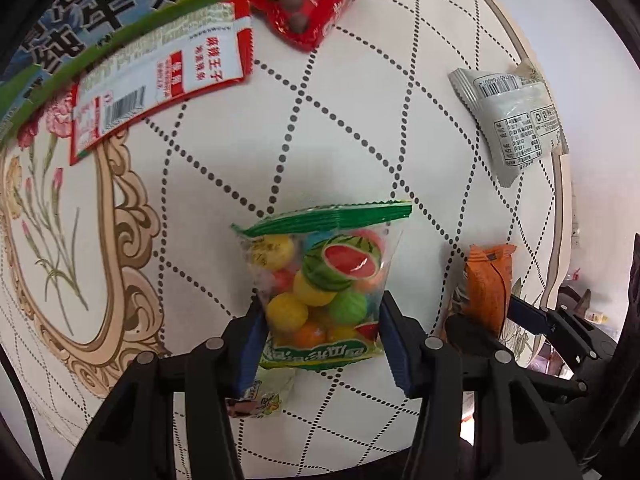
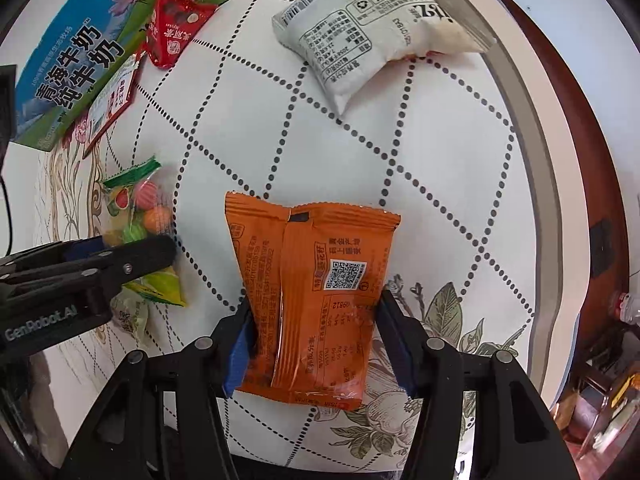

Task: Organize snacks
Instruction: 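Carry both snacks into the box and open both tools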

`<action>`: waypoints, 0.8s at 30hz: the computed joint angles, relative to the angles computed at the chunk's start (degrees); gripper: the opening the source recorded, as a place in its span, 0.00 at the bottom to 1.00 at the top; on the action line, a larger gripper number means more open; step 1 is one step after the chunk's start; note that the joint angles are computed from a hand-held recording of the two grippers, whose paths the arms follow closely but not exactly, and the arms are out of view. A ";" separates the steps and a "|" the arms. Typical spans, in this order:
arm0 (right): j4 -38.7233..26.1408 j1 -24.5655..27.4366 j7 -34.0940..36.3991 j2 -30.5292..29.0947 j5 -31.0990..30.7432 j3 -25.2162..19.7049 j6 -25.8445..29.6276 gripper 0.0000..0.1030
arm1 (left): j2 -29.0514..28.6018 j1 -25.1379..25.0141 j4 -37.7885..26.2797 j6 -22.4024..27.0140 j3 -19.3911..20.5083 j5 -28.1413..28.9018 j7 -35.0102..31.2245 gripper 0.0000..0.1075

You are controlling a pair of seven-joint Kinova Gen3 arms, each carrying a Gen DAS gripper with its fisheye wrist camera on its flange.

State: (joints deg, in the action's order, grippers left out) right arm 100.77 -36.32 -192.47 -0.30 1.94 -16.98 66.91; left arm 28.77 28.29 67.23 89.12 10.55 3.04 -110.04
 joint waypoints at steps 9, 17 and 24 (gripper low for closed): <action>7.01 3.50 0.43 -8.08 -5.24 -0.56 -3.17 0.67 | 0.62 0.28 1.07 -2.41 0.19 0.52 -0.99 0.53; 5.88 3.77 -5.55 -7.44 1.23 -6.05 -0.10 0.54 | -0.48 -4.03 -0.04 -1.62 -0.21 2.59 -3.41 0.46; 1.18 3.16 -4.35 -8.00 4.49 -4.43 2.07 0.54 | 1.92 -7.17 -9.72 6.26 -0.31 6.76 -1.87 0.46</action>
State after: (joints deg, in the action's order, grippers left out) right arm 101.95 -33.16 -196.81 -8.30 6.43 -21.41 68.98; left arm 30.68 21.12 57.51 95.38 10.24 9.80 -111.91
